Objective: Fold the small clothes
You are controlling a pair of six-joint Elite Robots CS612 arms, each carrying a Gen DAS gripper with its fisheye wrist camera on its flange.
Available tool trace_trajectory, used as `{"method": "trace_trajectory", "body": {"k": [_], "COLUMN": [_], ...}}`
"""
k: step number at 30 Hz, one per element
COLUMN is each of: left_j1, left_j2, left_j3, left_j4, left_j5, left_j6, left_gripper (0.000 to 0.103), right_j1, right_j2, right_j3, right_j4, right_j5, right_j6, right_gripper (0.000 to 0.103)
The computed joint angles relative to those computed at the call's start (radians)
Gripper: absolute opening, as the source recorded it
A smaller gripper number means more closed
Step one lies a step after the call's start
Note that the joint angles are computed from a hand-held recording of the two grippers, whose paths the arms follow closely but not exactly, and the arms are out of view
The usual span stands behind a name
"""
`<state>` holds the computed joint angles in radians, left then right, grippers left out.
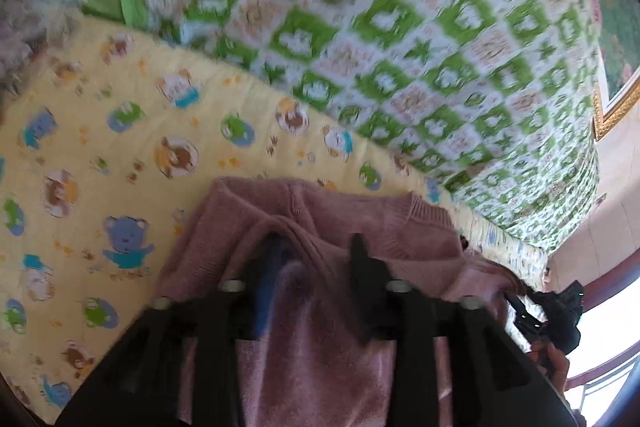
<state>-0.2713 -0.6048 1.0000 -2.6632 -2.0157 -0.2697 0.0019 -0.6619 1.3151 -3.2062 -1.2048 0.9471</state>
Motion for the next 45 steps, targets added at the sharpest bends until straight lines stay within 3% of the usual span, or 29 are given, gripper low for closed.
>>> {"method": "trace_trajectory", "body": {"k": [1, 5, 7, 9, 12, 14, 15, 16, 20, 22, 23, 25, 27, 30, 31, 33, 36, 38, 39, 41, 43, 45], "left_j1": [0.000, 0.006, 0.007, -0.003, -0.037, -0.059, -0.073, -0.084, -0.107, -0.112, -0.116, -0.113, -0.100, -0.076, -0.068, -0.053, -0.035, -0.026, -0.028, -0.018, -0.015, -0.015], "left_j2": [-0.008, -0.052, -0.081, -0.118, -0.175, -0.196, -0.202, -0.204, -0.170, -0.142, -0.125, -0.087, -0.041, 0.012, 0.029, 0.066, 0.105, 0.116, 0.112, 0.112, 0.088, 0.048], "left_j3": [0.009, 0.066, 0.108, 0.160, 0.245, 0.281, 0.298, 0.308, 0.274, 0.233, 0.206, 0.139, 0.058, -0.040, -0.070, -0.137, -0.208, -0.231, -0.227, -0.229, -0.189, -0.123], "left_j4": [-0.006, -0.049, -0.054, -0.019, 0.081, 0.159, 0.188, 0.205, 0.244, 0.256, 0.260, 0.258, 0.282, 0.282, 0.278, 0.263, 0.247, 0.241, 0.233, 0.230, 0.196, 0.150], "left_j5": [0.018, 0.005, -0.041, -0.087, -0.126, -0.140, -0.132, -0.116, -0.094, -0.076, -0.054, -0.021, -0.047, -0.072, -0.076, -0.055, -0.016, 0.022, 0.070, 0.047, 0.044, 0.059], "left_j6": [0.004, 0.041, 0.107, 0.222, 0.451, 0.572, 0.623, 0.656, 0.666, 0.659, 0.650, 0.612, 0.561, 0.463, 0.426, 0.347, 0.253, 0.214, 0.207, 0.171, 0.158, 0.163], "left_gripper": [0.056, 0.056, 0.056, 0.057, 0.057, 0.057, 0.057, 0.057, 0.055, 0.054, 0.048, 0.042, 0.030, 0.023, 0.021, 0.019, 0.016, 0.017, 0.012, 0.013, 0.020, 0.035], "right_j1": [0.002, 0.006, 0.018, 0.033, 0.064, 0.083, 0.088, 0.094, 0.111, 0.108, 0.103, 0.084, 0.059, 0.035, 0.032, 0.026, 0.021, 0.027, 0.027, 0.022, 0.027, 0.033], "right_j2": [-0.012, -0.045, -0.064, -0.078, -0.090, -0.082, -0.075, -0.065, -0.007, 0.029, 0.043, 0.075, 0.102, 0.124, 0.123, 0.125, 0.122, 0.106, 0.099, 0.076, 0.047, 0.011], "right_j3": [0.012, 0.042, 0.057, 0.072, 0.074, 0.055, 0.042, 0.024, -0.078, -0.137, -0.155, -0.191, -0.206, -0.217, -0.217, -0.217, -0.219, -0.220, -0.215, -0.183, -0.146, -0.091], "right_j4": [-0.017, -0.062, -0.062, -0.056, 0.041, 0.155, 0.207, 0.263, 0.449, 0.478, 0.468, 0.397, 0.282, 0.181, 0.181, 0.166, 0.168, 0.226, 0.229, 0.187, 0.152, 0.092], "right_j5": [-0.030, -0.033, -0.021, 0.021, 0.111, 0.195, 0.234, 0.263, 0.299, 0.278, 0.275, 0.246, 0.253, 0.162, 0.103, 0.037, -0.046, -0.127, -0.141, -0.120, -0.111, -0.080], "right_j6": [-0.010, -0.089, -0.186, -0.301, -0.518, -0.666, -0.718, -0.767, -0.905, -0.895, -0.868, -0.749, -0.585, -0.404, -0.372, -0.333, -0.292, -0.320, -0.332, -0.334, -0.345, -0.353], "right_gripper": [0.062, 0.062, 0.062, 0.062, 0.060, 0.054, 0.045, 0.038, 0.033, 0.033, 0.033, 0.032, 0.025, 0.019, 0.008, 0.000, 0.000, 0.000, 0.000, 0.003, 0.003, 0.004]}}
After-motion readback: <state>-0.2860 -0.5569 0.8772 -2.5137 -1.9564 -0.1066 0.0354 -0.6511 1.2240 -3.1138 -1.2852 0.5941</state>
